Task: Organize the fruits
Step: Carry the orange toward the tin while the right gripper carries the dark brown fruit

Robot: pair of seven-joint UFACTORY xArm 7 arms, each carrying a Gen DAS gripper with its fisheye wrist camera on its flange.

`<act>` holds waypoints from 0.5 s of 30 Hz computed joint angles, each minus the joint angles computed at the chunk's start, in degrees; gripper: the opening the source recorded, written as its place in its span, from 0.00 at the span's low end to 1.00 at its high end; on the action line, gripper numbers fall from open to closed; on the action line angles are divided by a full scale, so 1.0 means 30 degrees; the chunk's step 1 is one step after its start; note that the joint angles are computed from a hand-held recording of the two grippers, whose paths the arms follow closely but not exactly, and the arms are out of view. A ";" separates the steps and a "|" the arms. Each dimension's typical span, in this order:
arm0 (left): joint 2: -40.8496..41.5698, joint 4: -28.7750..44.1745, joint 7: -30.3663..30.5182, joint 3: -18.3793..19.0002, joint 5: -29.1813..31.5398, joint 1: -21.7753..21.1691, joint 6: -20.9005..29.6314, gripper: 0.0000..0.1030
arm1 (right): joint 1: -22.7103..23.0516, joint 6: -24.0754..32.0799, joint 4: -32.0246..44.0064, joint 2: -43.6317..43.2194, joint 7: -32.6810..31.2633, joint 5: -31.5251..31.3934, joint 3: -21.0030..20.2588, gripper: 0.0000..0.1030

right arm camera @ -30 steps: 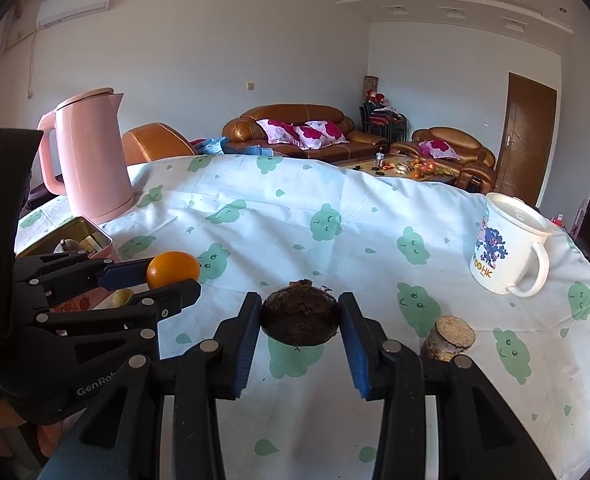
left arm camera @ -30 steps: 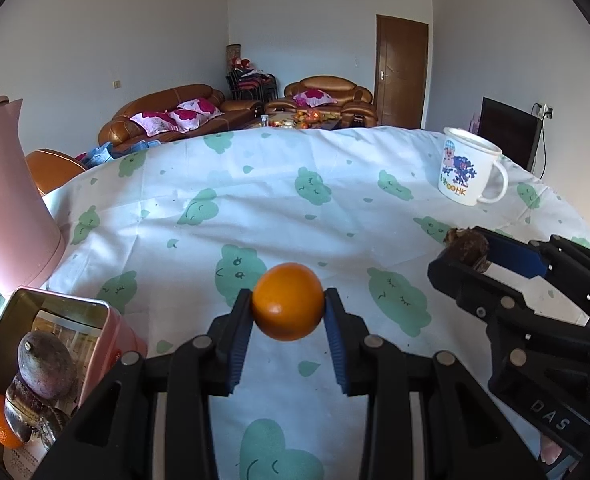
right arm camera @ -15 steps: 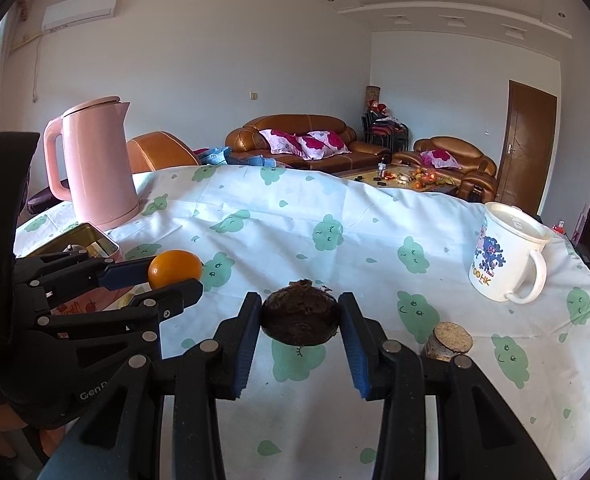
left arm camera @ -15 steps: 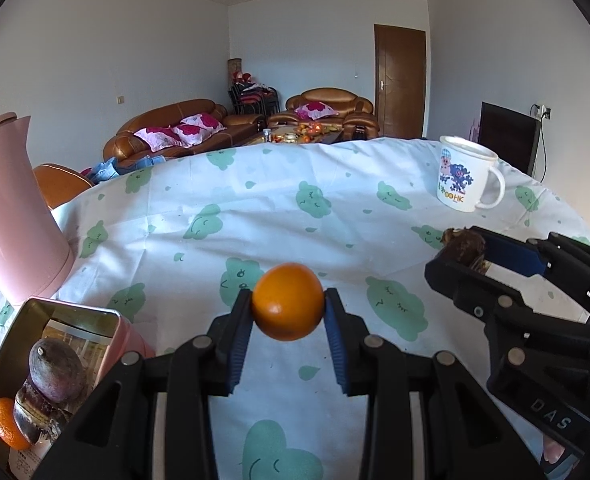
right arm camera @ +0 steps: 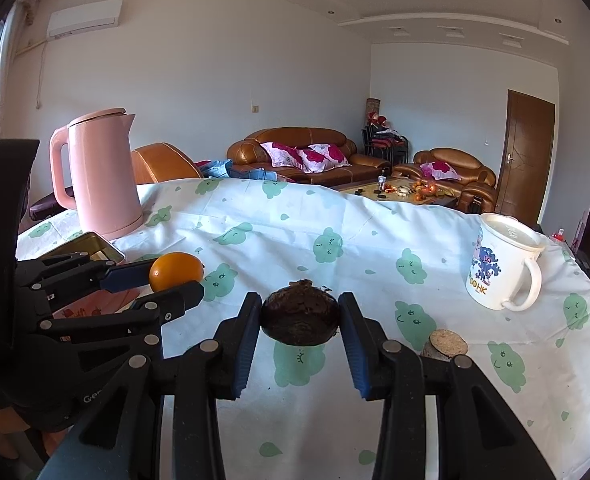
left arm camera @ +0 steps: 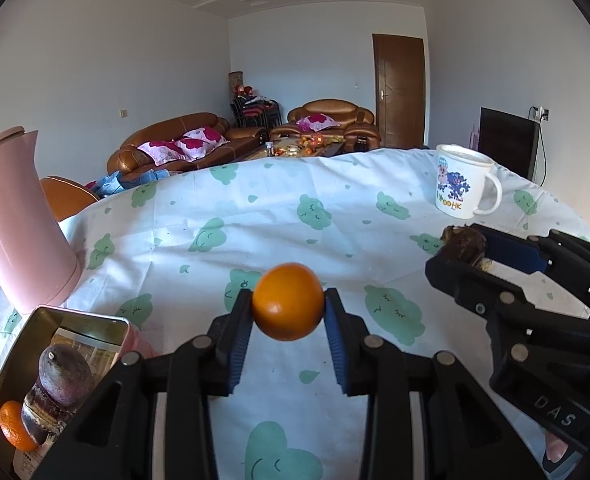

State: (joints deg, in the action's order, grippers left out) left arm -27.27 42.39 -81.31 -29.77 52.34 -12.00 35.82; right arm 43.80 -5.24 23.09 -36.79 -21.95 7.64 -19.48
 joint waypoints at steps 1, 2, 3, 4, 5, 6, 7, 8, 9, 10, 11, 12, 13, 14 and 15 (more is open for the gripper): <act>-0.0052 -0.0031 -0.0067 -0.0022 0.0062 0.0013 -0.0005 0.36 | -0.0004 -0.0038 -0.0029 -0.0033 -0.0003 -0.0011 0.0001 0.40; -0.0092 -0.0042 -0.0150 -0.0068 0.0131 0.0038 0.0012 0.36 | 0.0006 -0.0096 -0.0055 -0.0052 0.0002 -0.0022 -0.0009 0.40; -0.0142 -0.0056 -0.0221 -0.0112 0.0190 0.0052 0.0041 0.36 | 0.0042 -0.0145 -0.0052 -0.0051 0.0009 -0.0040 -0.0042 0.40; -0.0188 -0.0069 -0.0268 -0.0143 0.0242 0.0055 0.0046 0.36 | 0.0073 -0.0207 -0.0069 -0.0071 0.0017 -0.0063 -0.0079 0.40; -0.0235 -0.0086 -0.0330 -0.0186 0.0308 0.0072 0.0057 0.36 | 0.0096 -0.0287 -0.0105 -0.0100 0.0033 -0.0093 -0.0110 0.40; -0.0297 -0.0101 -0.0423 -0.0249 0.0386 0.0102 0.0103 0.36 | 0.0119 -0.0363 -0.0149 -0.0144 0.0052 -0.0134 -0.0142 0.40; -0.0363 -0.0129 -0.0522 -0.0301 0.0464 0.0126 0.0120 0.36 | 0.0139 -0.0433 -0.0197 -0.0190 0.0078 -0.0184 -0.0167 0.40; -0.0417 -0.0160 -0.0585 -0.0323 0.0520 0.0137 0.0105 0.36 | 0.0159 -0.0501 -0.0242 -0.0225 0.0106 -0.0241 -0.0198 0.40; -0.0455 -0.0183 -0.0633 -0.0338 0.0561 0.0151 0.0087 0.36 | 0.0151 -0.0560 -0.0286 -0.0259 0.0151 -0.0300 -0.0194 0.40; -0.0504 -0.0217 -0.0678 -0.0347 0.0593 0.0164 0.0069 0.36 | 0.0161 -0.0621 -0.0323 -0.0290 0.0191 -0.0365 -0.0211 0.40; -0.0555 -0.0243 -0.0732 -0.0368 0.0626 0.0184 0.0059 0.36 | 0.0193 -0.0688 -0.0358 -0.0327 0.0225 -0.0436 -0.0251 0.40; -0.0602 -0.0264 -0.0787 -0.0389 0.0653 0.0207 0.0048 0.36 | 0.0280 -0.0792 -0.0385 -0.0335 0.0234 -0.0517 -0.0358 0.40; -0.0664 -0.0294 -0.0860 -0.0415 0.0688 0.0236 0.0032 0.36 | 0.0332 -0.0882 -0.0437 -0.0391 0.0261 -0.0604 -0.0421 0.40; -0.0740 -0.0334 -0.0939 -0.0445 0.0728 0.0264 0.0003 0.36 | 0.0381 -0.0969 -0.0482 -0.0434 0.0294 -0.0694 -0.0477 0.40; -0.0813 -0.0375 -0.1016 -0.0474 0.0773 0.0299 -0.0040 0.36 | 0.0401 -0.1053 -0.0523 -0.0464 0.0342 -0.0784 -0.0506 0.40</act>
